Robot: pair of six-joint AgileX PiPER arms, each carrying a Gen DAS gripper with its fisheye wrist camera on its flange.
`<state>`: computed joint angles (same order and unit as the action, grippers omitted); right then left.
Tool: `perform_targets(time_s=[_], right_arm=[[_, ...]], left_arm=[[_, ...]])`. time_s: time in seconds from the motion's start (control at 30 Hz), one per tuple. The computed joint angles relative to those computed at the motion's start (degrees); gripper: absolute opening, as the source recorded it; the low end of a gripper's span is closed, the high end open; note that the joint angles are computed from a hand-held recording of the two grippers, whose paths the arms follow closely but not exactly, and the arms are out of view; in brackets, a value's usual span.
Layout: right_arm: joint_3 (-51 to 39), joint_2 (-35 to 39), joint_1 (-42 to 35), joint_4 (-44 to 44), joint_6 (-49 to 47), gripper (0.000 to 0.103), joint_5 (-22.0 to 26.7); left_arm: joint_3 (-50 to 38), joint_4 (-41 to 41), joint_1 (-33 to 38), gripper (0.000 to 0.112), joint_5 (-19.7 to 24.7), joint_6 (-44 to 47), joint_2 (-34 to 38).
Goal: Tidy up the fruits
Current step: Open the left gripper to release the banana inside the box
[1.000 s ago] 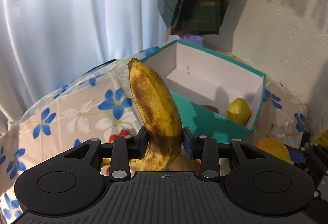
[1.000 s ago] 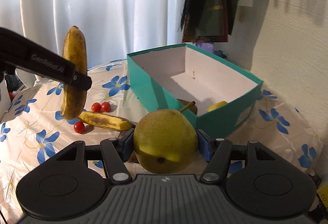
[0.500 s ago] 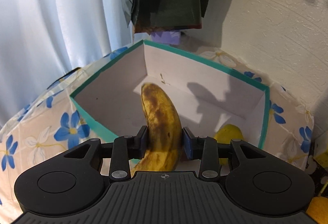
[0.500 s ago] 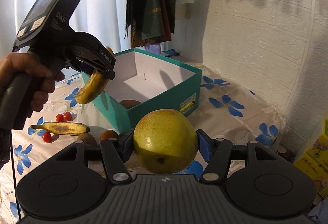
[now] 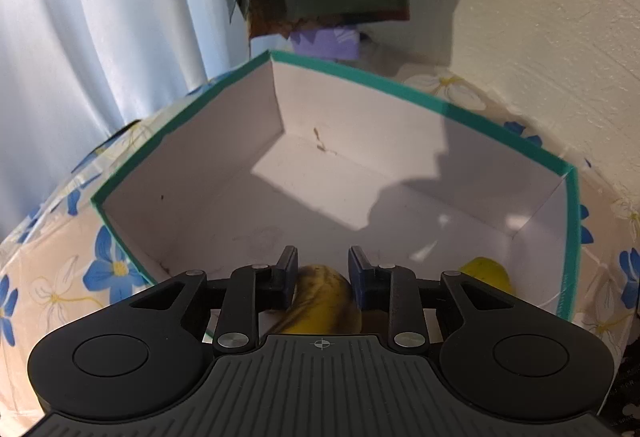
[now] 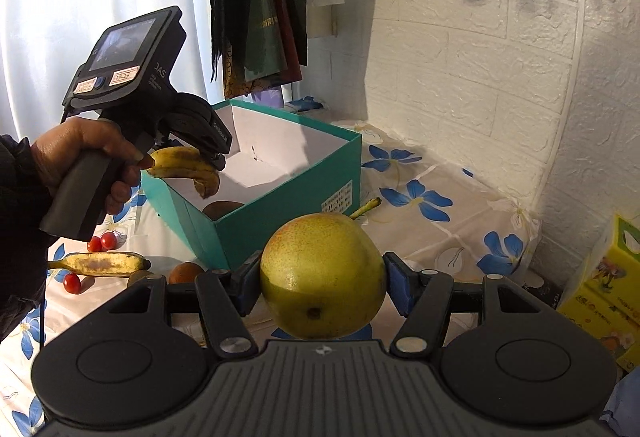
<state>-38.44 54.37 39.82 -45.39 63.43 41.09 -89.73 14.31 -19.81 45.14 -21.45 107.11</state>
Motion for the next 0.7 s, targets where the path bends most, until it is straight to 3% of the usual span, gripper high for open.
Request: perform_targets(time_s=[0.03, 0.1, 0.4, 0.7], right_arm=[[-0.01, 0.04, 0.04, -0.04, 0.12, 0.062, 0.00], [-0.21, 0.29, 0.30, -0.19, 0.18, 0.062, 0.17], [-1.23, 1.34, 0.13, -0.48, -0.40, 0.062, 0.02], [-2.68, 2.56, -0.67, -0.72, -1.80, 0.062, -1.37]], left_arm=[[0.01, -0.10, 0.09, 0.022, 0.05, 0.36, 0.26], [0.91, 1.65, -0.35, 0.022, -0.37, -0.59, -0.17], [6.26, 11.18, -2.93, 0.031, -1.81, -8.59, -5.19], [11.47, 16.74, -4.01, 0.066, -3.42, -14.70, -9.74]])
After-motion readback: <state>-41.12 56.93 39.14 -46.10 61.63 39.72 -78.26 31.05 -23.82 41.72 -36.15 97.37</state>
